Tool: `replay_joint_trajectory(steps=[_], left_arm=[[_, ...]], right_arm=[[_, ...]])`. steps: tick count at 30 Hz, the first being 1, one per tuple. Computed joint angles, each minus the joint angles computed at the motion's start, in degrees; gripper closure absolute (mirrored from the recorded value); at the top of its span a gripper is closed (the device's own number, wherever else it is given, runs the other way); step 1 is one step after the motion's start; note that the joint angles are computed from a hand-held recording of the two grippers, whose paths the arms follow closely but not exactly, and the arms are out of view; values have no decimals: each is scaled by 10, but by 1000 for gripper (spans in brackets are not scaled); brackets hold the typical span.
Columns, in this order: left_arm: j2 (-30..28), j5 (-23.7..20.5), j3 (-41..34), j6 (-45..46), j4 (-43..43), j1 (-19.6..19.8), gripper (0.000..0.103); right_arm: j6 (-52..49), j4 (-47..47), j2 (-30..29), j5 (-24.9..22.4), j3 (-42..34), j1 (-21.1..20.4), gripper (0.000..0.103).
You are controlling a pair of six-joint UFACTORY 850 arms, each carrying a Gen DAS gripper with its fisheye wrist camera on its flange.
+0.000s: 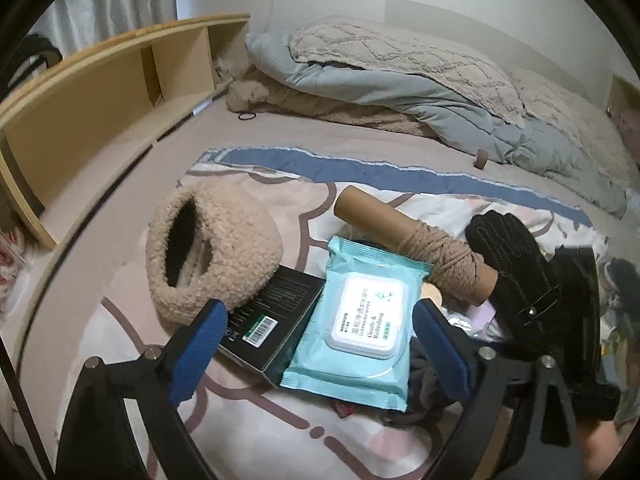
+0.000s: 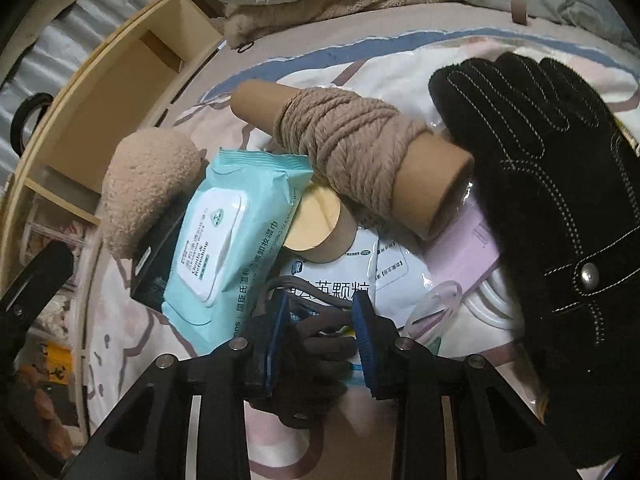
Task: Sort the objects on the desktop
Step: 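Close the right tool on the coiled grey cable among the items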
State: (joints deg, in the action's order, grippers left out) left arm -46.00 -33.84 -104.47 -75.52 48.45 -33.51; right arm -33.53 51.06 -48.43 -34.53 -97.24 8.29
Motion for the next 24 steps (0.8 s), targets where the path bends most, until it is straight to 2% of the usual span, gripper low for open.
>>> replay_joint_trajectory(steps=[3, 7, 9, 10, 12, 16, 19, 24], left_arm=[[-7, -5, -11, -7, -7, 1, 9], [-15, -12, -21, -5, -16, 1, 9], [-15, -14, -22, 0, -17, 1, 9], [-14, -13, -20, 2, -16, 1, 9], [-11, -14, -16, -1, -11, 1, 9], [-5, -9, -8, -6, -15, 4, 9], [2, -4, -2, -14, -18, 4, 9], [12, 3, 10, -24, -17, 5, 9]], right_arm=[[-22, 34, 1, -35, 10, -9, 70], [-34, 29, 23, -31, 38, -11, 69], [-46, 45, 25, -65, 43, -15, 65], [-46, 53, 21, -98, 40, -19, 64], [-33, 32, 24, -116, 39, -17, 58], [-18, -36, 48, -93, 56, -2, 57], [-23, -44, 64, -75, 71, 4, 63], [-32, -65, 85, -42, 89, 10, 63]])
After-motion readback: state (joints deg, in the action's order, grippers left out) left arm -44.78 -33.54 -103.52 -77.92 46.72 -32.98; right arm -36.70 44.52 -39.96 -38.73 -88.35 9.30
